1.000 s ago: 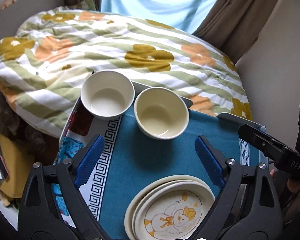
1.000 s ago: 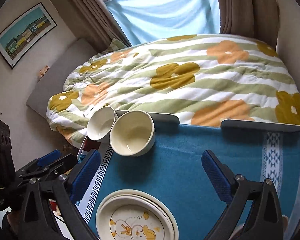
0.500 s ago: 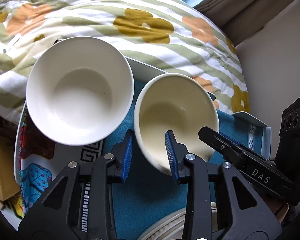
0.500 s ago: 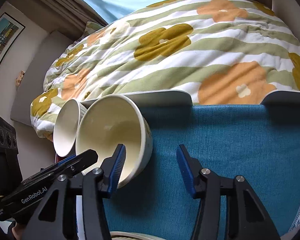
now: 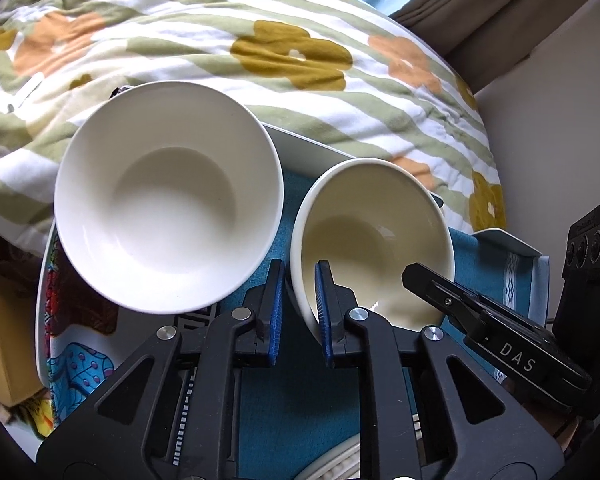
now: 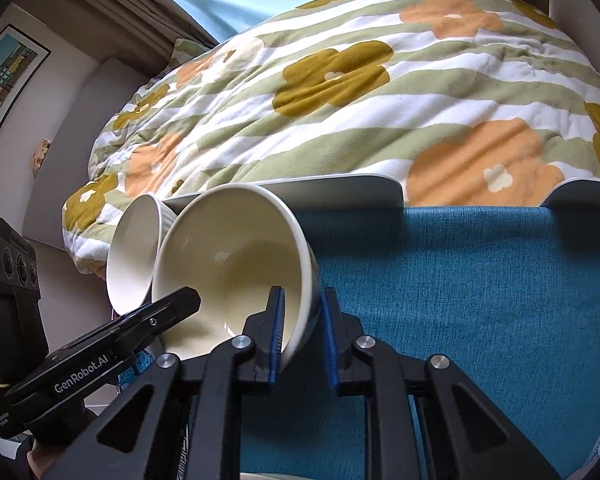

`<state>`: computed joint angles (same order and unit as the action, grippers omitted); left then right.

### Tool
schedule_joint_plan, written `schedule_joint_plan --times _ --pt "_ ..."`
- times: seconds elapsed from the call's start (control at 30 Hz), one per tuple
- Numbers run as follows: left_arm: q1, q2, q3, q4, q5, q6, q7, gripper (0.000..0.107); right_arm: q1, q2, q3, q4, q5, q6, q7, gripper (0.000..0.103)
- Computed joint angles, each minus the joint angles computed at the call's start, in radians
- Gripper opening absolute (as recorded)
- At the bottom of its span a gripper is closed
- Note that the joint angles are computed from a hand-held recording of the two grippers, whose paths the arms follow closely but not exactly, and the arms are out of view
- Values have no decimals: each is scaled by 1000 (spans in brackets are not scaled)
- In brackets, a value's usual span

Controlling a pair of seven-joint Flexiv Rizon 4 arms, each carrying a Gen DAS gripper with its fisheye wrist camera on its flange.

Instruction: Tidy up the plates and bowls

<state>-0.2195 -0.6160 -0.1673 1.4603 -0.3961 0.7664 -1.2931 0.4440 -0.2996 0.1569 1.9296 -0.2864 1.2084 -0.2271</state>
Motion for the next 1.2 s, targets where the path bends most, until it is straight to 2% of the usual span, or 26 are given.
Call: schedule_joint_plan --times 0.17,0.33,0.43,0.6,0.77,0.93,1.1,1.2 --pt "-5 42 -7 35 2 30 32 13 20 45 -29 39 -78 10 62 17" --pt "-15 130 -24 119 -32 86 64 13 14 149 -30 107 -197 -9 150 17" --pt "-31 198 -34 184 -58 122 82 13 -10 234 0 154 -261 -48 194 17" --pt "-82 324 -40 298 -93 168 78 13 -60 392 78 244 -278 -106 240 17" --pt "-157 450 -44 421 -117 214 47 13 -90 587 162 346 -219 -191 254 17" --pt "-243 544 -51 518 -110 253 -21 13 -68 784 216 427 -70 -322 211 17" --pt "-312 569 -68 563 -91 254 -94 13 -38 963 256 485 62 -468 170 17" --pt "-339 559 -79 566 -83 226 -115 13 -27 1034 280 509 121 -545 175 16"
